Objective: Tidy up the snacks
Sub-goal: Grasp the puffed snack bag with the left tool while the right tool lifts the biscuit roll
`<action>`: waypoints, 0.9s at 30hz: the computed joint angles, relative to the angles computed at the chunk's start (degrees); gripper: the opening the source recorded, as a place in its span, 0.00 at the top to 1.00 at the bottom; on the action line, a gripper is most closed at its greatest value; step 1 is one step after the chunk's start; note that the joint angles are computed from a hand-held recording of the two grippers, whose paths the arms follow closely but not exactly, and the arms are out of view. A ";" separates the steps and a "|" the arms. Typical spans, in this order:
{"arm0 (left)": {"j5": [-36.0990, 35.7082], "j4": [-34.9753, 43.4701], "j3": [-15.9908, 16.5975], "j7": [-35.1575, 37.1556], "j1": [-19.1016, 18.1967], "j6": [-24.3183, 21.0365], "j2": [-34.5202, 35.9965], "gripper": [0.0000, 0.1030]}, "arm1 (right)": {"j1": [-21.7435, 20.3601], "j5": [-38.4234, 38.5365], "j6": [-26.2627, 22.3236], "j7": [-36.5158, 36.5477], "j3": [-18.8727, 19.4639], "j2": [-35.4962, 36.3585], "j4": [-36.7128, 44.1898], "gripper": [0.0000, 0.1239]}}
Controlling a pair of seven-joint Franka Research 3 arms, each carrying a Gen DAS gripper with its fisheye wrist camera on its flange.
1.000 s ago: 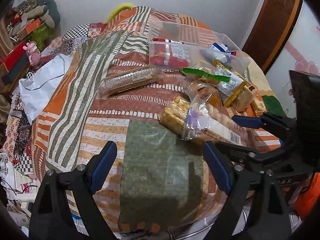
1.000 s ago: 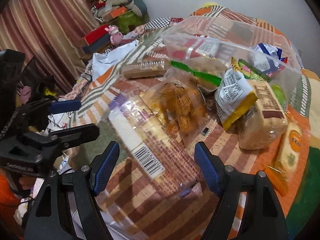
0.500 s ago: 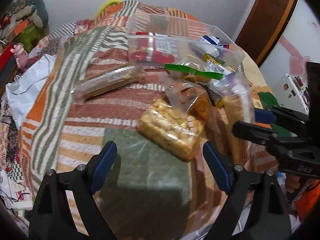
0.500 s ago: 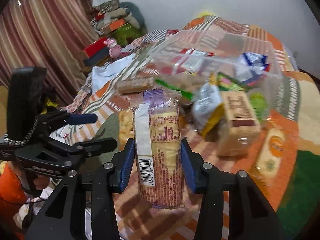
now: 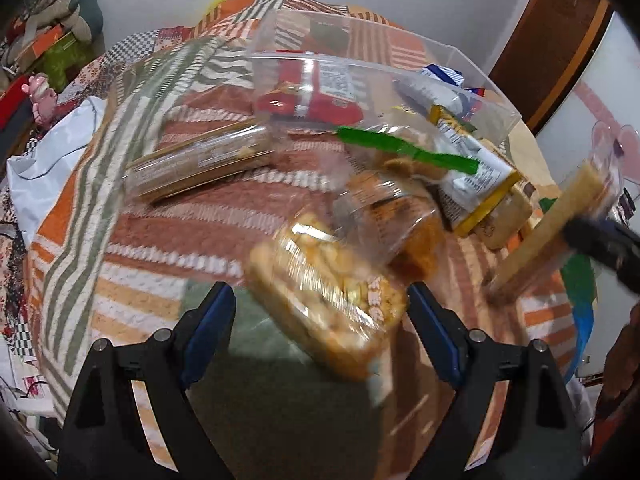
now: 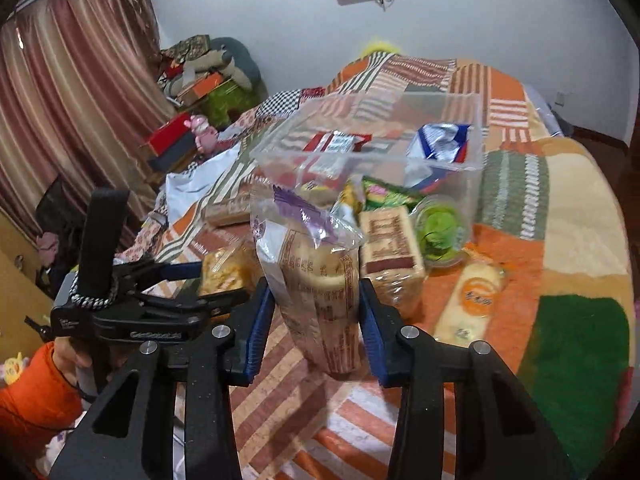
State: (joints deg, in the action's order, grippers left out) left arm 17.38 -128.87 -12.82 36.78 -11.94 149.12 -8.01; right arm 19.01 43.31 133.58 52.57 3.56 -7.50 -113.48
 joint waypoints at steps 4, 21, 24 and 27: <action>-0.59 -3.06 0.34 -0.30 0.24 -1.24 -3.46 0.14 | -0.10 1.15 0.65 -0.13 -0.19 0.36 0.40 0.69; 9.97 1.83 -0.48 -6.16 1.19 -3.84 1.71 0.56 | -0.85 1.81 2.74 0.96 -0.74 -0.06 1.13 0.69; 10.86 0.58 -0.34 -6.19 1.23 -3.16 0.19 0.56 | -1.00 2.25 3.34 0.91 -0.88 0.11 1.64 0.69; 11.32 -0.01 -0.30 -6.03 1.48 -2.86 -1.19 0.56 | -1.12 3.08 3.98 0.59 -1.03 0.28 2.29 0.69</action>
State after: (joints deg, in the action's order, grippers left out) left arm 28.70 -128.87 -13.12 30.75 -10.46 146.26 -9.20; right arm 17.89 46.40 137.56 53.16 2.53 -7.21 -111.19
